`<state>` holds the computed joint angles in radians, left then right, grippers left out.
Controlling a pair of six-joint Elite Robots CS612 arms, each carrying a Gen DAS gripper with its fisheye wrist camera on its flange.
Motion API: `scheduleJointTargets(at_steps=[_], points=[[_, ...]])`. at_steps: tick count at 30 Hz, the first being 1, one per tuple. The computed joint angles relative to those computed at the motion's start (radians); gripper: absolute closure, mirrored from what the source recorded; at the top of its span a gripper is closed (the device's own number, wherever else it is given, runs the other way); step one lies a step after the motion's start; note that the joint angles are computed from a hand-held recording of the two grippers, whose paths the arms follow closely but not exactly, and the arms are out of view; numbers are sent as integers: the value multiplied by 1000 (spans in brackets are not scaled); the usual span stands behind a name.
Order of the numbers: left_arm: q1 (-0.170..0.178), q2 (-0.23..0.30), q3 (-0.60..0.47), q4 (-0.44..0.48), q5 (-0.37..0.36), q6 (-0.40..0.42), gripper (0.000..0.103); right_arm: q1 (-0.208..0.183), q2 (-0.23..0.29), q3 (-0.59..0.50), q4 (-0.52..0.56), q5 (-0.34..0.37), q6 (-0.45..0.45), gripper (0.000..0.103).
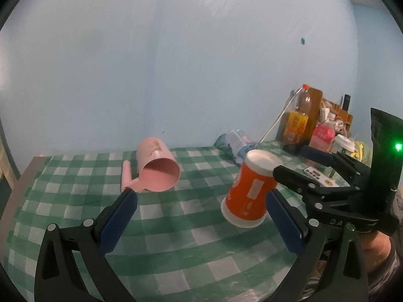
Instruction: Flip cup upside down
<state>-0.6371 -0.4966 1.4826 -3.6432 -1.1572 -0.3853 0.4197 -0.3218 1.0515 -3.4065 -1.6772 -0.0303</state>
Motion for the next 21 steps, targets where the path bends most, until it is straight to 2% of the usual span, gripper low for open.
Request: scheduleJointTargets(at_steps=[10,21], points=[[-42,-12,34,-100,61,85,0,-7,-78,148,-105,-5,50,17],[-65,0,40,-125,101,120,0,-5,-105,228,-175,-17,55,17]])
